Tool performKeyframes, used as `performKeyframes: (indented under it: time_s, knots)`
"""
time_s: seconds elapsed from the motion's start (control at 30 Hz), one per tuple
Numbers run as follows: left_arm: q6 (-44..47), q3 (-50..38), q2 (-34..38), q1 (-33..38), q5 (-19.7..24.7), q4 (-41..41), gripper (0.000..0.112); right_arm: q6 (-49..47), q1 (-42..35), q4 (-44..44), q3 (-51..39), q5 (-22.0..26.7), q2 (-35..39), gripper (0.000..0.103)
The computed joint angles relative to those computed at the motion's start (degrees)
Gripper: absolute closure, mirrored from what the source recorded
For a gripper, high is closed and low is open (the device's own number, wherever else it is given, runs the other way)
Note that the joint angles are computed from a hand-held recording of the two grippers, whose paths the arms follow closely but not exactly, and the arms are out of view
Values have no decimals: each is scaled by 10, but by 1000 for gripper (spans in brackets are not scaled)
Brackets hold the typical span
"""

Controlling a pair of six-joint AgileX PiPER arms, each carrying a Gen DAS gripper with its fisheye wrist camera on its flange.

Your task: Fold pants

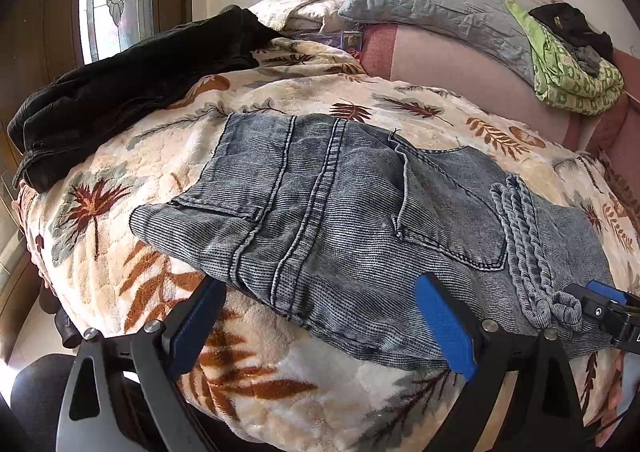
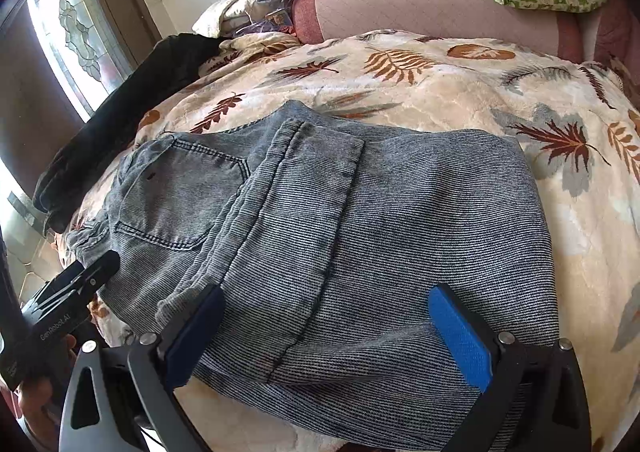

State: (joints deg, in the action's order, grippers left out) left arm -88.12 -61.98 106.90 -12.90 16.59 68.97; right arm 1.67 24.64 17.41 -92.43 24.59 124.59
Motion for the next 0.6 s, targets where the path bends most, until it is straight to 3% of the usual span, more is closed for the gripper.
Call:
performKeyframes:
  time_s: [0.17, 0.37, 0.6]
  knots:
    - [6, 7, -9, -1, 0, 1, 17, -33, -4, 34, 15, -16, -5, 0]
    - [66, 12, -17, 13, -23, -60, 17, 57, 18, -84, 16, -29, -3, 0]
    - [137, 20, -29, 25, -45, -131, 17, 92, 22, -116, 12, -26, -1, 0]
